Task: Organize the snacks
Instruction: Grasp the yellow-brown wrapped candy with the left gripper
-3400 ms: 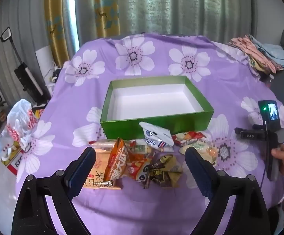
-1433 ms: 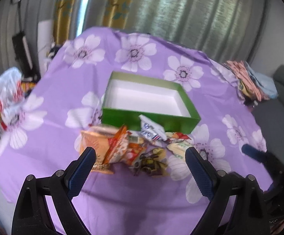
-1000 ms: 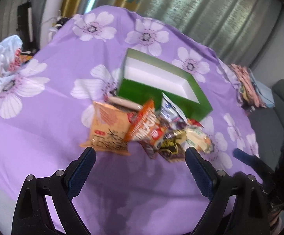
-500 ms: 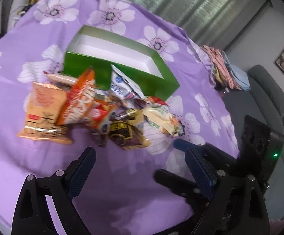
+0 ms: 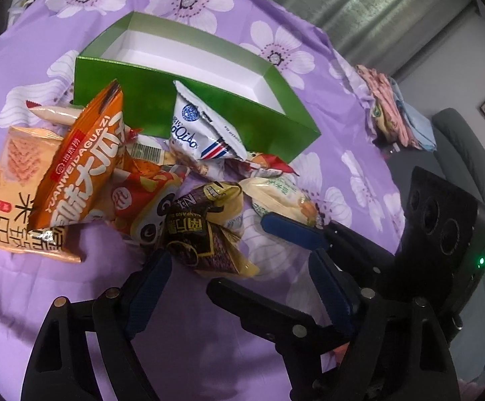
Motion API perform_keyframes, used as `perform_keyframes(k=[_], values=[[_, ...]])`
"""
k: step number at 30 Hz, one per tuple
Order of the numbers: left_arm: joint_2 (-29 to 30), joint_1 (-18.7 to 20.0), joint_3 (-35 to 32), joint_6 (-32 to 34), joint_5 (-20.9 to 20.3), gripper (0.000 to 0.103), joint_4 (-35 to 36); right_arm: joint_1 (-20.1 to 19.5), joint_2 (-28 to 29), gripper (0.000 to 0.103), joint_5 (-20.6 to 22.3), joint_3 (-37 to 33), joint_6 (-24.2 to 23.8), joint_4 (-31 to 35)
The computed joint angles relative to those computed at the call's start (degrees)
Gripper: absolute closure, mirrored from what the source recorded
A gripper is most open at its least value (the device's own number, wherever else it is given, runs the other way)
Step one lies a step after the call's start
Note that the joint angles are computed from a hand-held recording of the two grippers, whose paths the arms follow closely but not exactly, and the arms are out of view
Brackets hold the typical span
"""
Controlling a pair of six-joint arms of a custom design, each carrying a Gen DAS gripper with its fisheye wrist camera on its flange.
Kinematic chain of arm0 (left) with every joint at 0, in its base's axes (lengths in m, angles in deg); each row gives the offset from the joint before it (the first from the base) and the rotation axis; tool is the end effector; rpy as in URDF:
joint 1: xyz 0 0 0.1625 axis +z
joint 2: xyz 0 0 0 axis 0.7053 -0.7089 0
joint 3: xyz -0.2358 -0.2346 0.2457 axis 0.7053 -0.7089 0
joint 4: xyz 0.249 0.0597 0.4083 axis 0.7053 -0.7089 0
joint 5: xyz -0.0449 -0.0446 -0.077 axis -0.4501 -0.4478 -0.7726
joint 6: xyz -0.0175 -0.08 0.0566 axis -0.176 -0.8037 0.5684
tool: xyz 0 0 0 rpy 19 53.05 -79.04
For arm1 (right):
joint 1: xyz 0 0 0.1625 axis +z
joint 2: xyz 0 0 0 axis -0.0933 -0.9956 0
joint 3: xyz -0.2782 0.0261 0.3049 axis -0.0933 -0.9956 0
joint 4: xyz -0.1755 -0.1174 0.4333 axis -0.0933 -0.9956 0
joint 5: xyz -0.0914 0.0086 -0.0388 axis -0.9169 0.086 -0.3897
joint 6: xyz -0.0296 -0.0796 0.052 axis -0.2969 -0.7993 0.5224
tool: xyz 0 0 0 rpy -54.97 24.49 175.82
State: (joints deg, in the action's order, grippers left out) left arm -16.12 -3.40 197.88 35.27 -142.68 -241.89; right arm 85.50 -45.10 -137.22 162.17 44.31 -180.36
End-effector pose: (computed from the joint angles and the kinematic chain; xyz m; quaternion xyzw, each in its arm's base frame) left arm -0.3279 -0.4924 -0.0038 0.2298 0.9651 -0.1217 0.0304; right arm 0.0359 -0.4441 0.2232 0.2359 -0.9034 0.2592 0.2471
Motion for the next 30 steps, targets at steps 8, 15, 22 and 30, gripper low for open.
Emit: perform_keyframes(k=[8, 15, 22, 30], values=[[1.45, 0.74, -1.56, -1.16, 0.63, 0.031, 1.29, 0.3, 2.59, 0.018, -0.78, -3.39, -2.74, 4.32], [1.79, 1.66, -2.43, -2.09, 0.14, 0.044, 2.62, 1.3, 3.78, 0.037, -3.19, -4.58, -4.59, 5.92], [1.76, 0.98, -2.57, -1.56, 0.72, 0.044, 3.11, 1.61, 3.29, 0.044, -3.9, -3.76, -5.31, 4.43], [0.42, -0.82, -1.68, -0.92, 0.94, 0.044, 3.03, 2.89, 1.79, 0.046, -4.23, -2.1, -5.25, 1.61]])
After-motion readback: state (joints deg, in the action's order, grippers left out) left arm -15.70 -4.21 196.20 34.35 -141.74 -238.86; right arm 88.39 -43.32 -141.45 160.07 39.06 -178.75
